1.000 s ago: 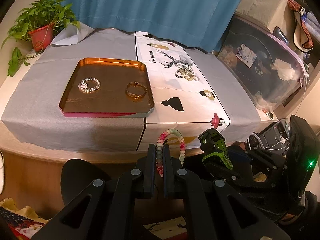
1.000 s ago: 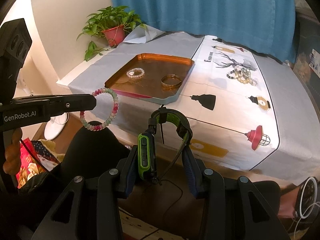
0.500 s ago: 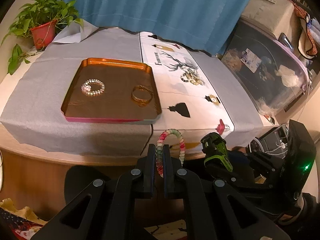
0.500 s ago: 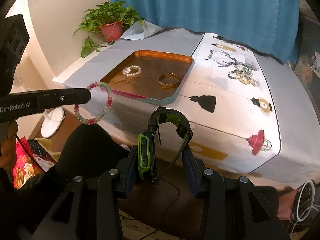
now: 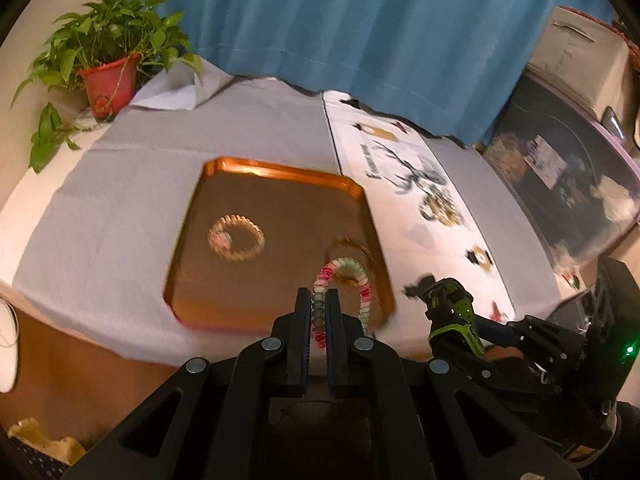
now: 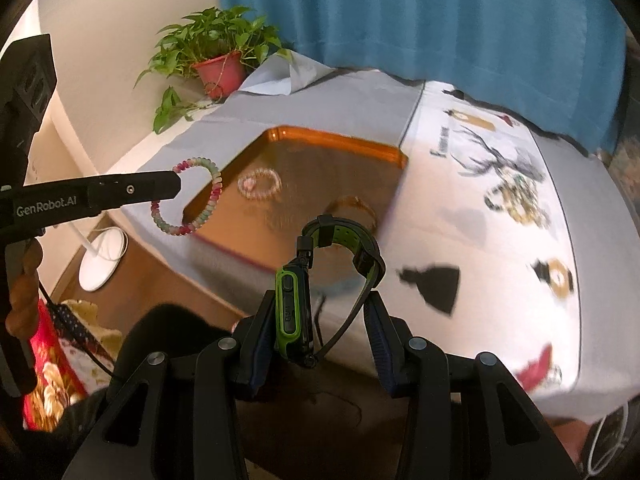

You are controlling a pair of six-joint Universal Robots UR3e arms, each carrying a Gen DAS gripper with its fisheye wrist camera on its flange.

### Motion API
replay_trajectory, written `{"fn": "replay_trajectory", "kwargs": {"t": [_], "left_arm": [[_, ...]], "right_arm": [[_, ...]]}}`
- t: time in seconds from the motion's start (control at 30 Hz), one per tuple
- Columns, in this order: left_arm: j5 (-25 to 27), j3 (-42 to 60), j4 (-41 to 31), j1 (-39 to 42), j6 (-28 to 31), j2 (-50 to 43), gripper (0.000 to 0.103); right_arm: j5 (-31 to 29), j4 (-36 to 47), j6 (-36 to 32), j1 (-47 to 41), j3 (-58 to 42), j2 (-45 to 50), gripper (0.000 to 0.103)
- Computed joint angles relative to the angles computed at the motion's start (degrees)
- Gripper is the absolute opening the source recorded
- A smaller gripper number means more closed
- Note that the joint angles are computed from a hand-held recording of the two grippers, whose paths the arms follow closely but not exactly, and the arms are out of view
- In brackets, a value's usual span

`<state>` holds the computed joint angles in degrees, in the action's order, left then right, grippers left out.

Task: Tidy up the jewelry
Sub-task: 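Lower the beaded bracelet into the tray with the left tool while the right tool releases the watch there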

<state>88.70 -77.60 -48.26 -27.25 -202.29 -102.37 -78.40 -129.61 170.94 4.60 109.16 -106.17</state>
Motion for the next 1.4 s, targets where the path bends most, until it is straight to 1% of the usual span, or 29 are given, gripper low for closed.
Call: {"fn": "replay_trajectory", "kwargs": {"t": [0.17, 0.37, 0.57, 0.8, 0.87, 0.9, 0.93, 0.97, 1.0, 1.03, 1.07, 1.1, 1.2, 1.3, 1.4], "left_arm": [[-0.80, 4.53, 0.12, 2.99, 2.31, -4.92, 0.004], [-1.95, 11.18, -0.90, 5.45, 4.64, -11.77, 0.004], [-2.72, 16.97, -2.26, 6.72, 5.92, -17.81, 0.004], [-2.45, 22.60, -4.25, 7.76, 7.16, -23.02, 0.005], [-1.60, 24.22, -5.15, 7.86, 7.16, -24.34, 0.007], [-1.53, 25.12, -5.98, 8.06, 7.39, -24.98, 0.017], [-0.90, 27.02, -8.10, 8.06, 7.37, -26.00, 0.046], [0.18, 28.33, -9.69, 7.87, 7.06, -26.61, 0.065], [2.88, 29.20, -10.81, 7.20, 6.17, -27.01, 0.093], [5.39, 27.68, -9.27, 6.60, 5.54, -26.39, 0.096], [7.82, 24.98, -6.86, 5.85, 5.01, -25.11, 0.096], [9.69, 23.16, -6.42, 5.18, 4.80, -23.94, 0.096], [10.48, 17.88, -7.42, 4.40, 3.96, -20.22, 0.096], [11.51, 8.02, -4.60, 2.39, 1.61, -13.53, 0.096], [12.33, -0.39, -3.43, -0.70, -1.99, -6.58, 0.096]], "right_arm": [[-0.96, -5.44, 1.86, 2.95, -7.59, 12.08, 0.044], [-1.86, -7.85, 3.04, 4.91, -16.45, 23.89, 0.044], [-2.01, -8.48, 3.34, 5.44, -23.31, 32.26, 0.044], [-1.59, -8.22, 3.22, 5.54, -28.39, 38.18, 0.044], [-1.39, -8.18, 3.31, 5.58, -29.94, 39.76, 0.050], [-1.30, -8.10, 3.49, 5.65, -30.47, 40.29, 0.057], [-1.24, -7.64, 3.79, 5.63, -31.40, 41.08, 0.060], [-1.00, -6.98, 3.64, 5.50, -31.91, 41.41, 0.062], [-1.07, -6.25, 3.56, 5.50, -32.38, 41.61, 0.067], [-1.62, -6.17, 3.65, 5.59, -32.10, 41.35, 0.072], [-2.29, -6.63, 3.70, 5.67, -31.01, 40.53, 0.075], [-2.71, -7.08, 3.65, 5.75, -29.84, 39.63, 0.076], [-3.83, -7.79, 3.16, 5.88, -24.61, 35.04, 0.077], [-4.57, -8.57, 3.45, 5.39, -15.79, 26.88, 0.077], [-5.60, -8.51, 3.84, 5.05, -8.68, 19.29, 0.077]]}}
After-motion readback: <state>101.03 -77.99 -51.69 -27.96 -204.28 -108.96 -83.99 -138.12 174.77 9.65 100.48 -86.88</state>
